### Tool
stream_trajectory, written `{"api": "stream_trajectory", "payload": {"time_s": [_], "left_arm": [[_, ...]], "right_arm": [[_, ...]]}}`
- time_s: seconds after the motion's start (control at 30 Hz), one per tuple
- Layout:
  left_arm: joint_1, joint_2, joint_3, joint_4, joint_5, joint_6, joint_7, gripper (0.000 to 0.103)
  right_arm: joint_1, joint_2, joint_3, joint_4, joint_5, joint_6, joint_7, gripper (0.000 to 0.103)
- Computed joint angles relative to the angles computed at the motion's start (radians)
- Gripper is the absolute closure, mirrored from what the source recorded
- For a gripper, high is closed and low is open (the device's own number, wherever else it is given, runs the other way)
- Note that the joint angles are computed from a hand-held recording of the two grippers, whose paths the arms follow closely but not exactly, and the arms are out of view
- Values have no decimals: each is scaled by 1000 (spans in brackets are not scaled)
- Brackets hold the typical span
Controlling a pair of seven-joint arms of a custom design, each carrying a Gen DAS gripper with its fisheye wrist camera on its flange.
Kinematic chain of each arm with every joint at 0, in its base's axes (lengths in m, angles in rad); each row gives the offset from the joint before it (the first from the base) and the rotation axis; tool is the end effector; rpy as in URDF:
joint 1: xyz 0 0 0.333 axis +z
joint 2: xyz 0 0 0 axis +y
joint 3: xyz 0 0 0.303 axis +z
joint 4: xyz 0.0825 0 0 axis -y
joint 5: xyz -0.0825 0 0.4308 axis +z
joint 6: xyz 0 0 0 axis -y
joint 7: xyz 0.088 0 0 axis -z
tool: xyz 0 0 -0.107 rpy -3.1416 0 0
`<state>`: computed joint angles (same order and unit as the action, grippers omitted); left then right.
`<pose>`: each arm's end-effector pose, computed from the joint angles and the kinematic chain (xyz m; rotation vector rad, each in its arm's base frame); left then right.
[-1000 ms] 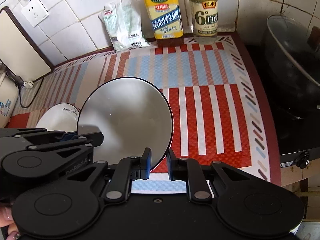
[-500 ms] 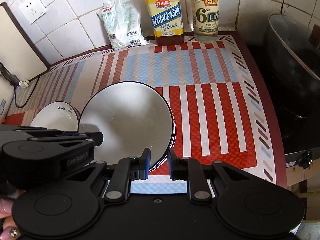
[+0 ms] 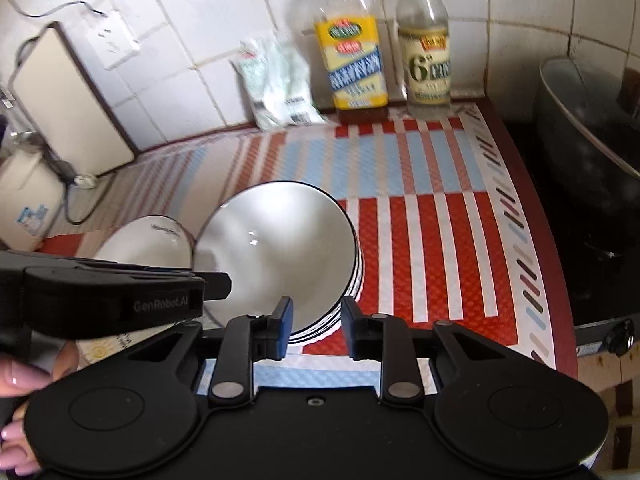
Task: Organize plates and bowls
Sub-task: 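Carry the white bowl with both grippers over the bowl stack, then lower the white bowl onto the stacked bowls with both grippers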
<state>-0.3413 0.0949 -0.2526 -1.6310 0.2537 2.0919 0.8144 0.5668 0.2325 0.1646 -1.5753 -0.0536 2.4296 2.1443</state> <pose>0.5651 -0.3589 0.5766 -2.0920 1.9262 -0.4930 0.5447 0.4731 0.5542 -1.9279 1.6242 -0.1227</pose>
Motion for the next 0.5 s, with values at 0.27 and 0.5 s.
{"api": "stream_trajectory", "payload": {"time_s": [0.27,0.5], "left_arm": [[-5,-128,-23,-125,44,91,-70,80],[4,-224,-48,-237,79,193,-106,77]], "right_arm": [[-10,-104,11,-134,-26,70,-89,58],[-16,-177,27,-255,-7,191,-163,46]]}}
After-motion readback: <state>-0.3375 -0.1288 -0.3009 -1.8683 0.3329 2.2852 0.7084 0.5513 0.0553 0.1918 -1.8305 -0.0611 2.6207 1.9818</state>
